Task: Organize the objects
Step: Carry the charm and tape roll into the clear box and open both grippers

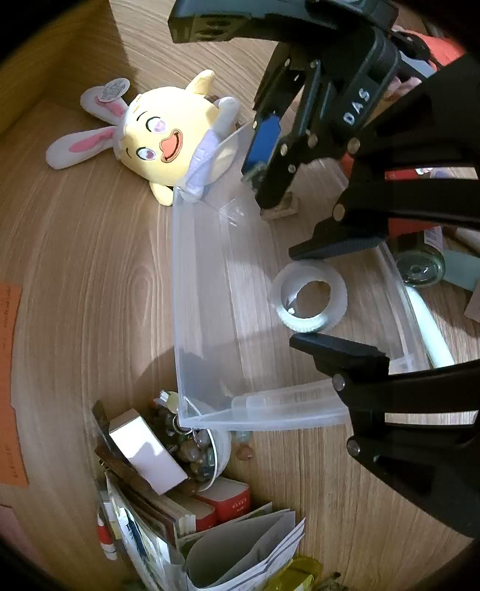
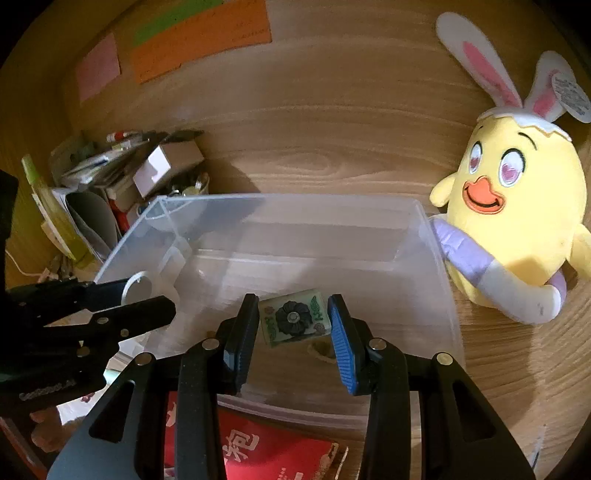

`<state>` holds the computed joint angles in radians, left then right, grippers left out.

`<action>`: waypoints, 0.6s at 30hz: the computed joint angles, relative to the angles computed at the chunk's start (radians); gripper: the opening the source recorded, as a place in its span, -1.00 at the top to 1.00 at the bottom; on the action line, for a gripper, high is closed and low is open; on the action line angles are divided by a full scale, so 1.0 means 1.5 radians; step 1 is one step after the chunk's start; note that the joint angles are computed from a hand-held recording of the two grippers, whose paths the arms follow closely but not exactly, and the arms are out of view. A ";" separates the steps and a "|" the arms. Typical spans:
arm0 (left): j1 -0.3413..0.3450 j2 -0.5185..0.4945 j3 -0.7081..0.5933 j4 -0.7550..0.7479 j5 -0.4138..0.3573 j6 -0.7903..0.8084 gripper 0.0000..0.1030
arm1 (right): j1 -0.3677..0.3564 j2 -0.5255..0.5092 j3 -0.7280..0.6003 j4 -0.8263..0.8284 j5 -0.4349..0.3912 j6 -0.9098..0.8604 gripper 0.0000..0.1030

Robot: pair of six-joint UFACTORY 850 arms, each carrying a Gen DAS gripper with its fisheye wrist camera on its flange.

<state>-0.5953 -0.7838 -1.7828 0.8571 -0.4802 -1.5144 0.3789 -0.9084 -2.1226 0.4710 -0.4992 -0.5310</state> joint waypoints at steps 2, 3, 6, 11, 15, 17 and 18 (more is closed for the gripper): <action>-0.001 -0.004 -0.006 -0.003 -0.007 0.007 0.25 | 0.003 -0.006 -0.008 -0.016 -0.005 0.011 0.32; -0.003 -0.006 -0.008 -0.003 -0.011 0.010 0.25 | 0.004 -0.008 -0.010 -0.021 -0.007 0.014 0.32; -0.004 -0.007 -0.010 -0.004 -0.016 0.013 0.24 | 0.007 -0.011 -0.013 -0.033 -0.007 0.020 0.32; -0.008 -0.001 -0.002 0.031 -0.025 -0.019 -0.03 | 0.010 -0.010 -0.008 -0.047 -0.001 0.033 0.32; -0.011 0.005 0.006 0.058 -0.028 -0.043 -0.10 | 0.009 -0.010 -0.009 -0.048 -0.010 0.037 0.27; -0.012 0.008 0.009 0.065 -0.029 -0.048 -0.12 | 0.008 -0.012 -0.014 -0.050 -0.016 0.041 0.10; -0.013 0.010 0.011 0.069 -0.029 -0.052 -0.16 | 0.007 -0.011 -0.014 -0.048 -0.016 0.040 -0.03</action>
<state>-0.6142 -0.7691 -1.7662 0.9600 -0.5241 -1.5923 0.3898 -0.9254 -2.1433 0.3996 -0.5231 -0.4711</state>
